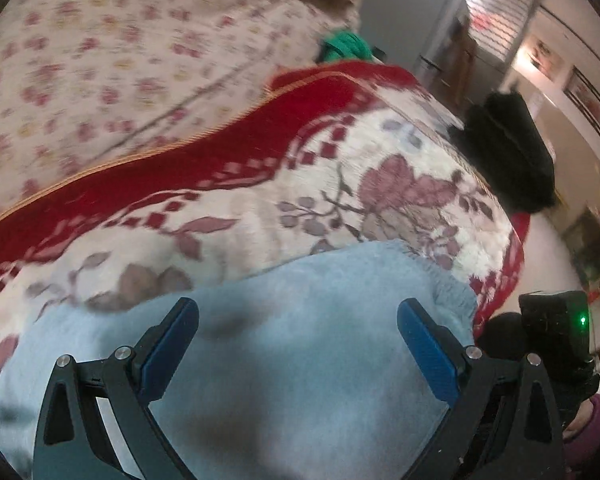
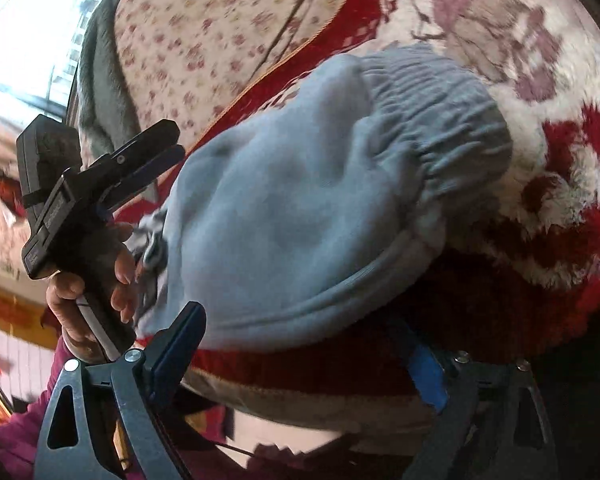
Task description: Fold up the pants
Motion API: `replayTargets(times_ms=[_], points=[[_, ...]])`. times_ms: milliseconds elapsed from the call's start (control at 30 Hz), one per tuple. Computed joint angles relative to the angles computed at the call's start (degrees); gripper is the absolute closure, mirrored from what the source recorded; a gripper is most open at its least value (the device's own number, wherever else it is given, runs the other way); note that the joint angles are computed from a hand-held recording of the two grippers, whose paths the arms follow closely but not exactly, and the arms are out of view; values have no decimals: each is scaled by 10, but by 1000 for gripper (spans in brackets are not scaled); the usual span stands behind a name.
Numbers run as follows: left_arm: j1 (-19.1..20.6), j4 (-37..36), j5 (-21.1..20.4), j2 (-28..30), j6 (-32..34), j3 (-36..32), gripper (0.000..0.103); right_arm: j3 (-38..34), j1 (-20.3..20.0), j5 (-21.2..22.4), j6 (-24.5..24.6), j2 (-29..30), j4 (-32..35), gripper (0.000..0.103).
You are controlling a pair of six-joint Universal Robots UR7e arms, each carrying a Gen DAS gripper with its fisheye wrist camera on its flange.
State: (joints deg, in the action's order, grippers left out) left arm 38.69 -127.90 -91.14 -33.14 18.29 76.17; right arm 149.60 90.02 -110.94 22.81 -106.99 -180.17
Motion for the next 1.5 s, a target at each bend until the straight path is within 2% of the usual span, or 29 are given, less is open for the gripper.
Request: replayTargets(times_ms=[233, 400, 500, 600, 700, 733, 767, 800, 867, 900, 967, 1033, 1067, 1100, 1233, 1500], points=[[1, 123, -36, 80, 23, -111, 4, 23, -16, 15, -37, 38, -131, 6], [-5, 183, -27, 116, 49, -155, 4, 36, -9, 15, -78, 73, -219, 6], [-5, 213, -24, 138, 54, -179, 3, 49, -32, 49, -75, 93, -281, 6], [0, 264, -42, 169, 41, -226, 0, 55, -43, 66, -64, 100, -311, 6], [8, 303, -64, 192, 31, -263, 0, 51, -38, 62, -71, 98, -300, 8], [9, 305, -67, 195, 32, -266, 0, 49, -32, 52, -75, 98, -295, 16], [10, 305, -70, 194, 36, -266, 0, 46, -26, 37, -78, 95, -285, 37], [10, 307, -71, 194, 40, -266, 2, 46, -30, 38, -76, 85, -273, 46], [10, 311, -76, 192, 51, -266, 17, 56, -54, 81, -70, 67, -268, 52], [10, 306, -79, 188, 56, -260, 27, 55, -54, 80, -72, 66, -267, 53], [8, 285, -78, 176, 57, -240, 41, 47, -37, 55, -82, 70, -258, 57], [10, 269, -83, 165, 47, -228, 59, 32, -4, 15, -103, 73, -243, 60], [11, 265, -85, 162, 41, -226, 64, 23, 15, -8, -116, 77, -236, 61], [13, 254, -83, 156, 32, -221, 78, 14, 29, -24, -125, 82, -231, 62], [14, 236, -95, 143, 18, -219, 83, 3, 50, -32, -143, 86, -239, 65], [13, 199, -111, 97, 22, -206, 86, -52, 124, -75, -181, 110, -218, 68]])
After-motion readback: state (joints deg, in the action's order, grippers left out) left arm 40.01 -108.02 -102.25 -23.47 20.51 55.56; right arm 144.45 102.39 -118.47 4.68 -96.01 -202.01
